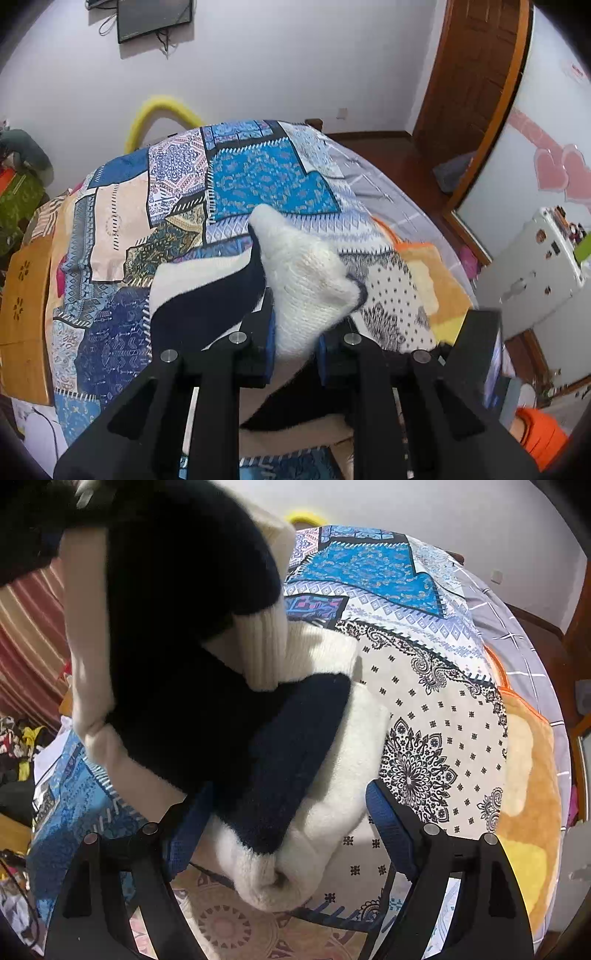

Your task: Fold small clothes

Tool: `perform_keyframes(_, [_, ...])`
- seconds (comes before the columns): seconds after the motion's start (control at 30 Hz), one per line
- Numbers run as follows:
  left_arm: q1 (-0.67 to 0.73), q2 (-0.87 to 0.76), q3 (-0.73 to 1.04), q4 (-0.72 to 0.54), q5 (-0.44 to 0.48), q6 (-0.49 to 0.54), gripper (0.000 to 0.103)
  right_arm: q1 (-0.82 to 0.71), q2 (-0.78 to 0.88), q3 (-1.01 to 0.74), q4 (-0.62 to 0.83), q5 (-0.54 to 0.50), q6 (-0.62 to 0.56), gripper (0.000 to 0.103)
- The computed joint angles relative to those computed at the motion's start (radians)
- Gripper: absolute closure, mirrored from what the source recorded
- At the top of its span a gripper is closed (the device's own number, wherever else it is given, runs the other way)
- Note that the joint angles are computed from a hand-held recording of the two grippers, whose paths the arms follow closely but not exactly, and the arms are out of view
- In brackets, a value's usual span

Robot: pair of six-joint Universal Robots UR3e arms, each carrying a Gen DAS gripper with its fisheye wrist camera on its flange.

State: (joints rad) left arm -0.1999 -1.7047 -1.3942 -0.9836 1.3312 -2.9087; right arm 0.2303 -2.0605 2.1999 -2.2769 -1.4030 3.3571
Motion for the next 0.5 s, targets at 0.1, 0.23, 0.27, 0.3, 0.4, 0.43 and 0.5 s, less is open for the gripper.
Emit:
perform_keyframes(0.1, [0.014,0.039,-0.044,-0.018,-0.011,0.037,0.085,0.004,-0.003,-0.015,0.014,-0.007,0.005,0.021])
perform_keyframes(0.23, [0.029,0.074,-0.079,-0.050,-0.022,0.068,0.082,0.013,-0.003,-0.047,0.043,-0.029,0.007,0.021])
perform_keyframes(0.27, [0.033,0.083,-0.086,-0.059,-0.023,0.074,0.081,0.017,-0.007,-0.053,0.050,-0.034,0.010,0.021])
perform_keyframes(0.3, [0.037,0.091,-0.092,-0.064,-0.025,0.077,0.077,0.021,-0.012,-0.061,0.060,-0.040,0.013,0.021])
perform_keyframes(0.4, [0.064,0.121,-0.102,-0.103,-0.058,0.091,0.060,0.035,-0.032,-0.082,0.077,-0.067,0.019,0.021])
perform_keyframes(0.43, [0.075,0.131,-0.105,-0.116,-0.072,0.096,0.051,0.043,-0.039,-0.088,0.081,-0.081,0.023,0.021])
perform_keyframes(0.5, [0.103,0.170,-0.130,-0.131,-0.100,0.106,0.045,0.054,-0.057,-0.109,0.101,-0.103,0.027,0.021])
